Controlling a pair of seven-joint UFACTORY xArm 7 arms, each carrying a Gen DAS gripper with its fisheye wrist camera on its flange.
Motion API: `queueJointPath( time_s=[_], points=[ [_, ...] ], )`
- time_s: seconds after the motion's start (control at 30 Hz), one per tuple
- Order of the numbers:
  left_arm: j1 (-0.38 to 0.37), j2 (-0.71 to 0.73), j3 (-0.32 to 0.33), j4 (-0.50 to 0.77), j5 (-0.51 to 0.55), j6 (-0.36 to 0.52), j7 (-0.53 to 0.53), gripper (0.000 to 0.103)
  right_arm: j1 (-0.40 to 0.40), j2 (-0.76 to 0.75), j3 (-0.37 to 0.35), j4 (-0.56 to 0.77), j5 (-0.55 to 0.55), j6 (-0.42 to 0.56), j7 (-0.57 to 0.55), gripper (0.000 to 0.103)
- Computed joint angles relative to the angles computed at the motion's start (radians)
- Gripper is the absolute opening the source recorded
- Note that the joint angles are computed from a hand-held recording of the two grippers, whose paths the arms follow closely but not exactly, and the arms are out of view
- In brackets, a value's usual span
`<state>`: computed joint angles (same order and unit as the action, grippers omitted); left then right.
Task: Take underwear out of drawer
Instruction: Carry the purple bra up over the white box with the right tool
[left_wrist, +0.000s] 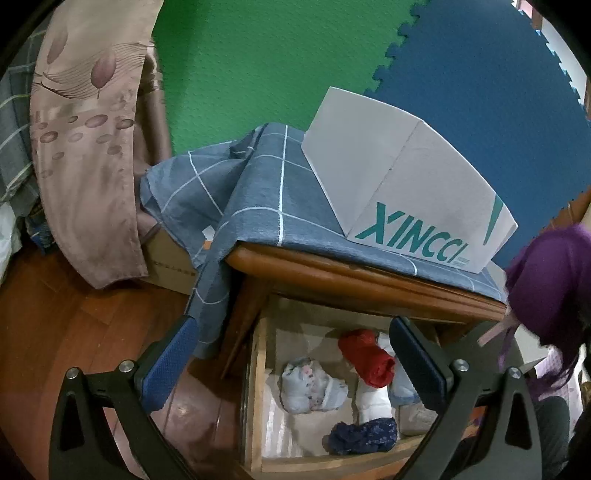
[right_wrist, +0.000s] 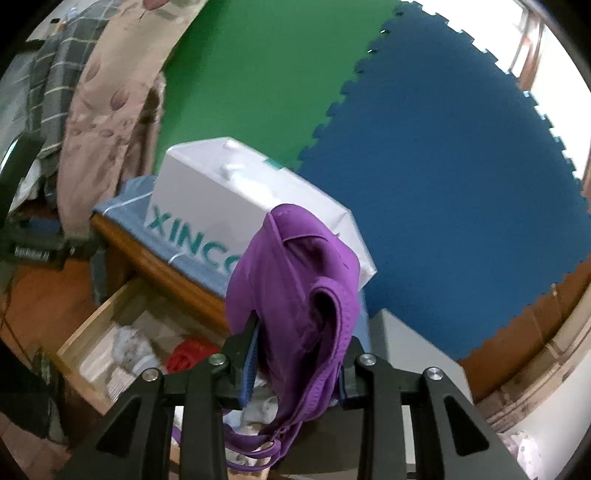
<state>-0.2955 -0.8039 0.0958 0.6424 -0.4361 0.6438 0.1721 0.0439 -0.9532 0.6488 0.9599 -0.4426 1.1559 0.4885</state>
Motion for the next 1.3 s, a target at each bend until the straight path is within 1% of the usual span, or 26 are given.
queueJointPath(
  time_s=[0.27,0.4,0.63,0.8,1.0,1.3],
  points=[
    [-0.011,-0.002,0.001,-0.001,-0.003,0.003,0.004,0.102,-0.077,0.002,0.011,0.079,-0.063,0.005,-0.034,0.032],
    [-0.013,-0.002,0.004,0.001,-0.008,0.003,0.004,0.102,-0.117,0.014,0.001,0.137,-0.066,-0.009,-0.055,0.032],
    [-0.016,-0.005,0.002,0.001,-0.012,0.007,0.010,0.102,-0.224,0.048,-0.009,0.268,-0.084,-0.057,-0.112,0.032],
    [-0.019,-0.013,0.003,0.000,-0.014,0.008,0.014,0.102,-0.303,0.111,-0.011,0.383,-0.061,-0.078,-0.140,0.032],
    [-0.021,-0.013,0.011,0.004,-0.022,0.009,0.012,0.102,-0.379,0.182,0.013,0.494,-0.054,-0.080,-0.155,0.032],
    [-0.023,-0.013,0.025,0.010,-0.040,0.013,0.022,0.102,-0.446,0.265,0.063,0.599,-0.053,-0.065,-0.169,0.033]
  ],
)
